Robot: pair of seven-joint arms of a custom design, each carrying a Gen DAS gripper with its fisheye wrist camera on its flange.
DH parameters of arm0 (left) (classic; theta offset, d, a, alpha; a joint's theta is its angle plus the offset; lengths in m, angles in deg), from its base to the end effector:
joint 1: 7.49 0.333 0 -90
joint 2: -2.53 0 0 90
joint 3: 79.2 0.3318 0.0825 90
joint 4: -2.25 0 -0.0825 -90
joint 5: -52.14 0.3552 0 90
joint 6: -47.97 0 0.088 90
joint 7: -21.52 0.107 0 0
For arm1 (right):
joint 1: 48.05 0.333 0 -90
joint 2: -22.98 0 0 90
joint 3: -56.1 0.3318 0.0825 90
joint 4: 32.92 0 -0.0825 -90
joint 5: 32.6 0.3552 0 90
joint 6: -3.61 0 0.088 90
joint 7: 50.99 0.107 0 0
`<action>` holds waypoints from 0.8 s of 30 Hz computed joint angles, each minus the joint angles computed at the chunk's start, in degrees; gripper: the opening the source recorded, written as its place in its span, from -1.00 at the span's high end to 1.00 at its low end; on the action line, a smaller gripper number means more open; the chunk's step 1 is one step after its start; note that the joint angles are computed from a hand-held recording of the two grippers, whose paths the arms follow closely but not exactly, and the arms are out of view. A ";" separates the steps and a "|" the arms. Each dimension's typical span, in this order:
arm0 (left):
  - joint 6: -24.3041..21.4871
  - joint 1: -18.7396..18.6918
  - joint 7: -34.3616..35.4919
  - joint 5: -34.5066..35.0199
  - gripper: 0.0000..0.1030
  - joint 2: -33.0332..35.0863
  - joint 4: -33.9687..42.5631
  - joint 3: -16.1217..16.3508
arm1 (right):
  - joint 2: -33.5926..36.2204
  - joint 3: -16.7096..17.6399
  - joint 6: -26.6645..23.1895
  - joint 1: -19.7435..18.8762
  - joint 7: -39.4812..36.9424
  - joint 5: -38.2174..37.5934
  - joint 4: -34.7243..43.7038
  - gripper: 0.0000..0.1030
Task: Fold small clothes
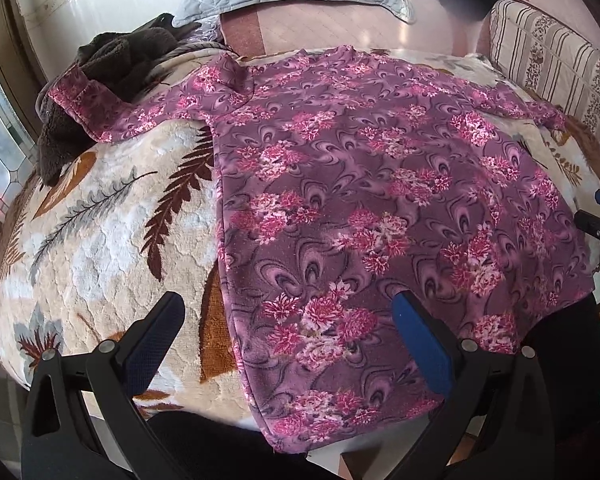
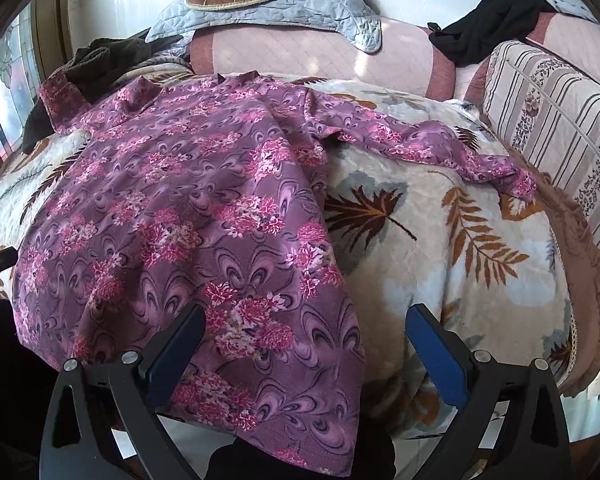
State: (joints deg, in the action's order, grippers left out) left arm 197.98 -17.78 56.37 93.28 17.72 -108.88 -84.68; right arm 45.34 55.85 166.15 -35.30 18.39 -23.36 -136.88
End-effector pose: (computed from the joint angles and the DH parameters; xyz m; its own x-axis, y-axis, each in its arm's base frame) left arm 0.5955 -0.1793 0.4216 0.1675 -0.9816 -0.0916 -0.8241 -0.0884 -0.5595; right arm 0.6572 0.1376 0.4297 0.3998 -0.9126 0.0851 -0.7186 -0.3698 -0.5889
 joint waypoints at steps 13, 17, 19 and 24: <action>-0.06 0.15 -1.53 0.91 -1.00 -0.23 0.35 0.25 | -0.23 0.51 0.24 -0.32 -0.97 1.01 -0.17 -0.94; -0.10 0.24 -1.52 0.96 -1.00 -0.25 0.36 0.25 | -0.06 0.52 0.14 -0.51 -1.00 1.41 0.13 -0.94; -0.13 0.31 -1.35 0.76 -1.00 -0.21 0.39 0.18 | -0.04 0.64 0.26 -0.73 -1.20 1.72 0.10 -0.94; -0.21 0.24 -1.26 1.01 -1.00 -0.22 0.45 0.20 | -0.08 1.07 0.40 -1.17 -1.82 2.65 0.06 -0.94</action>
State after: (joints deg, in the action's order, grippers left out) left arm 197.78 -17.54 55.11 94.29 17.50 -108.43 -84.48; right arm 45.26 56.92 166.55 -36.48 16.57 -20.71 -136.82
